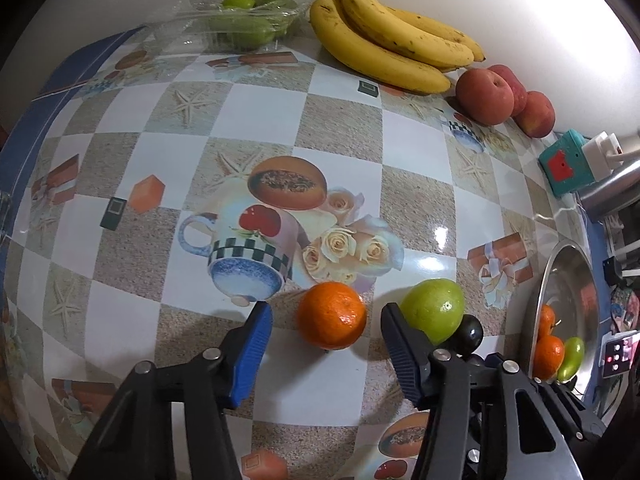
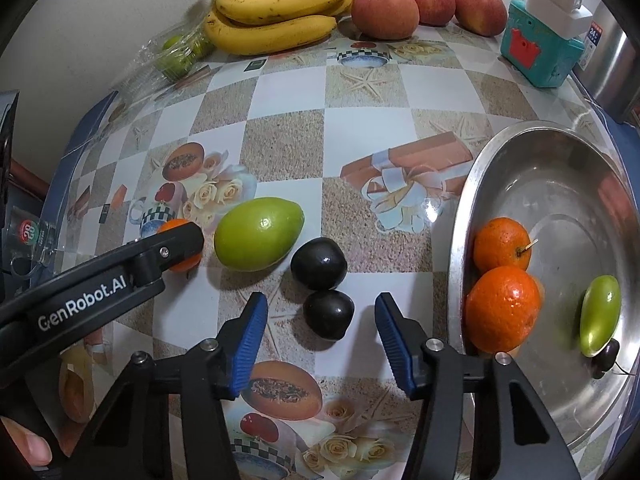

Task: Organize fruits
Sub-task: 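Close the right tool on a dark plum while the left tool grasps a tangerine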

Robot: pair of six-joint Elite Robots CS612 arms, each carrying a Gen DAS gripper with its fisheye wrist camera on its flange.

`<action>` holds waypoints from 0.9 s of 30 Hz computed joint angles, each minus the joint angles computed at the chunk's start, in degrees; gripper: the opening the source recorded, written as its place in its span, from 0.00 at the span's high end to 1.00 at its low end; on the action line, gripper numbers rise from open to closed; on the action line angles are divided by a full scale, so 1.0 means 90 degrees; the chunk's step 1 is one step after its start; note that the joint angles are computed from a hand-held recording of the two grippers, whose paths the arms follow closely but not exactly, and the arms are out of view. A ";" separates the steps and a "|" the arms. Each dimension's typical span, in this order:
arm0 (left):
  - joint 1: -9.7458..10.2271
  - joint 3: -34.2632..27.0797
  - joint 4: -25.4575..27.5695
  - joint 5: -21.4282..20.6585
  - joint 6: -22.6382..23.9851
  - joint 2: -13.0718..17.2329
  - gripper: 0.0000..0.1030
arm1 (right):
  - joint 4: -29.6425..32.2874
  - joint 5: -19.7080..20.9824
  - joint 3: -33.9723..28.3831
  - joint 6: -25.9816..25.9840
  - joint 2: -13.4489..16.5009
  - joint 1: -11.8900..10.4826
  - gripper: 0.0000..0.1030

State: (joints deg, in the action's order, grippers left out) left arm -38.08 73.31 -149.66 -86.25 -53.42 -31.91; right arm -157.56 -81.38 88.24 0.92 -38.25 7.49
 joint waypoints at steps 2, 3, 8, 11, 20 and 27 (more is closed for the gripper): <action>-0.0001 -0.0033 -0.0006 -0.0024 0.0019 0.0022 0.50 | -0.0004 -0.0006 0.0005 0.0004 0.0000 0.0000 0.52; -0.0003 -0.0043 -0.0006 -0.0026 0.0013 0.0029 0.54 | 0.0002 0.0009 0.0007 0.0004 -0.0001 -0.0004 0.52; 0.0004 -0.0004 -0.0062 -0.0028 -0.0045 0.0017 0.61 | -0.0017 0.0146 0.0031 0.0015 -0.0005 -0.0033 0.58; 0.0011 -0.0006 -0.0103 -0.0041 -0.0075 0.0027 0.61 | -0.0017 0.0155 0.0036 0.0028 -0.0006 -0.0039 0.62; 0.0009 0.0039 -0.0077 0.0041 -0.0133 -0.0017 0.62 | -0.0043 0.0236 0.0091 0.0033 -0.0041 -0.0066 0.71; 0.0006 0.0089 -0.0070 0.0108 -0.0137 -0.0067 0.62 | -0.0061 0.0311 0.0124 0.0056 -0.0055 -0.0095 0.75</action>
